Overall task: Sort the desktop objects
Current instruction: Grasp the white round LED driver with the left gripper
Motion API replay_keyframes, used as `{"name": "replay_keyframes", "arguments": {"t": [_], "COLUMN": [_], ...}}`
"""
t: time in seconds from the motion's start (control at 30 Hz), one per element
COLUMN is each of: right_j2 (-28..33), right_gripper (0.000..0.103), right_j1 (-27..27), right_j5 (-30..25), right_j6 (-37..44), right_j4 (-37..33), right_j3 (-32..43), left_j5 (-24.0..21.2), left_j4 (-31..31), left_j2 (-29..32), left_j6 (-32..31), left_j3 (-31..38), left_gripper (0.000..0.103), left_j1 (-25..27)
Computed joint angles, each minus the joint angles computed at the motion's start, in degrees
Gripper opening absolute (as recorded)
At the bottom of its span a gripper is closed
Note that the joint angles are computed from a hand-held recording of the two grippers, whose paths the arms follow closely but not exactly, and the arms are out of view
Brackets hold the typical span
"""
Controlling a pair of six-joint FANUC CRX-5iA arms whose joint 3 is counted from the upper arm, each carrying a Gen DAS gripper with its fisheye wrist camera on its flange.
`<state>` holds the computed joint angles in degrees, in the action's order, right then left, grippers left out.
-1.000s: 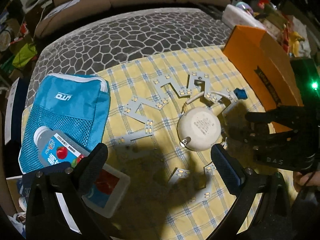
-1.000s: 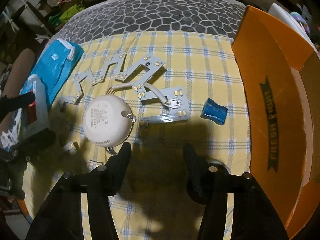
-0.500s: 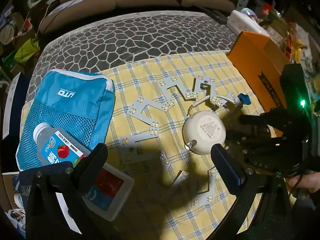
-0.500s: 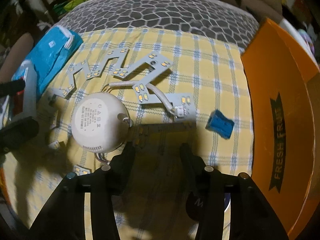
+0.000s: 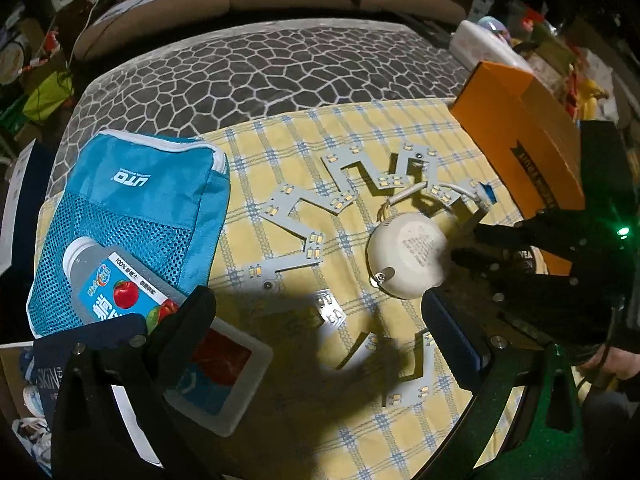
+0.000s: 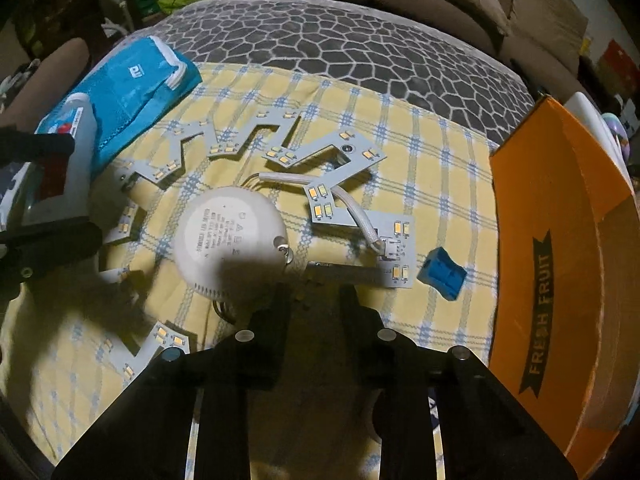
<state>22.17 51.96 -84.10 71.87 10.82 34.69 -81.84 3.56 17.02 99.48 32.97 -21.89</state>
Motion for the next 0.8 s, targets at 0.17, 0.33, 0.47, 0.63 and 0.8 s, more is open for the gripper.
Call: {"name": "replay_keyframes", "arguments": {"t": [0.17,0.33,0.47,0.63,0.8], "right_j2": [-1.4,-2.5,-2.8,-3.4,-3.5], "right_gripper": [0.023,0.023,0.022,0.022,0.022], "right_j1": [-1.3,-2.9,-3.2,-3.4,-3.7], "right_j5": [-0.4,-0.8,-1.1,-0.7,-0.3], "right_j6": [-1.1,-1.9,-2.0,-2.3,-2.4], "right_j4": [-1.7,-4.8,-5.6,-6.2,-6.7], "right_j3": [0.8,1.6,1.8,1.1,0.6], "left_j5": [-0.6,-2.6,-6.7,-8.7,-10.6], "left_j4": [0.2,-0.3,-3.8,-6.3,-8.5], "left_j2": [1.1,3.2,6.1,8.5,10.9], "left_j6": [-0.3,0.6,1.1,0.2,0.3], "left_j3": [1.4,3.7,7.5,10.3,12.8], "left_gripper": [0.103,0.1,0.092,0.089,0.08], "left_j1": [-0.9,-2.5,-4.2,-5.4,-6.5]}}
